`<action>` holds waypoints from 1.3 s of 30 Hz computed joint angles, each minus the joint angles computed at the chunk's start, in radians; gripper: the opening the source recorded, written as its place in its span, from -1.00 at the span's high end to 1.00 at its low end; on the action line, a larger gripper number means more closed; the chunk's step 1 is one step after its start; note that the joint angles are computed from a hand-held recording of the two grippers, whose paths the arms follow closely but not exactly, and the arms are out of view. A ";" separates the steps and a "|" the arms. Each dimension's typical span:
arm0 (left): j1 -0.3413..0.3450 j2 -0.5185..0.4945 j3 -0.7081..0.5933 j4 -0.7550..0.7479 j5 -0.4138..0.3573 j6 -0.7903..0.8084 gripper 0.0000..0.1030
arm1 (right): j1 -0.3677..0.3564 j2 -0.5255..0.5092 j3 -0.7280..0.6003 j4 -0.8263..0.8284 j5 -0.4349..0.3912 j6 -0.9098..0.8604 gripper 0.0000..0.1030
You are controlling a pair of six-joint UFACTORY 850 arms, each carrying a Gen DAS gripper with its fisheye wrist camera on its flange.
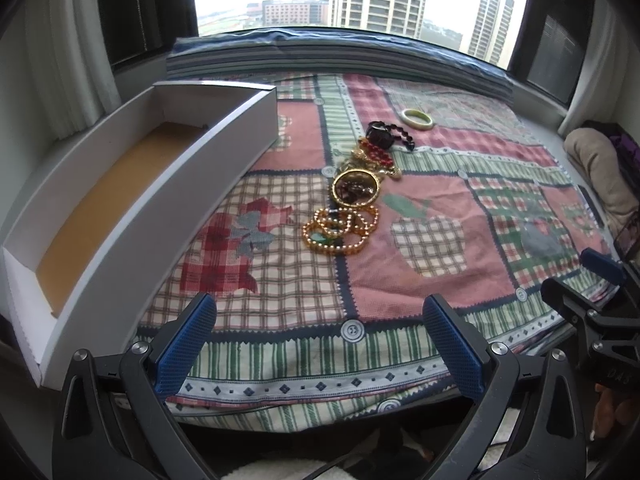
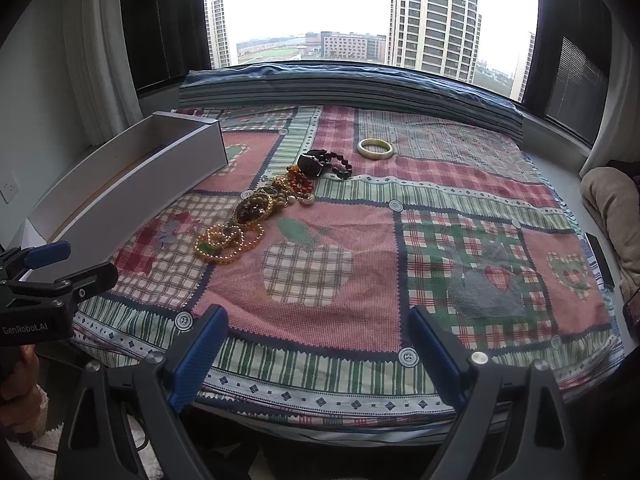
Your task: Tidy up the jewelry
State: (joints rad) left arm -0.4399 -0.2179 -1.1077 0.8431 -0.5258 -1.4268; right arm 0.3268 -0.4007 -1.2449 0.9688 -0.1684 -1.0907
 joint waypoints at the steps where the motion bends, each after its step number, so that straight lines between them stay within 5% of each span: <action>1: 0.002 -0.004 -0.003 -0.007 0.001 0.009 -0.99 | 0.000 -0.004 -0.003 -0.011 0.000 0.011 -0.80; 12: 0.051 -0.052 -0.034 -0.131 0.032 0.127 -0.99 | 0.005 -0.073 -0.079 -0.186 -0.049 0.180 -0.80; 20: 0.078 -0.086 -0.060 -0.191 0.046 0.205 -0.99 | -0.015 -0.213 -0.261 -0.235 -0.145 0.268 -0.80; 31: 0.113 -0.113 -0.079 -0.256 0.052 0.276 -0.99 | 0.016 -0.578 -0.777 -0.194 -0.468 0.298 -0.79; 39: 0.138 -0.124 -0.076 -0.301 0.055 0.309 -0.99 | 0.030 -0.832 -1.150 -0.260 -0.677 0.513 -0.08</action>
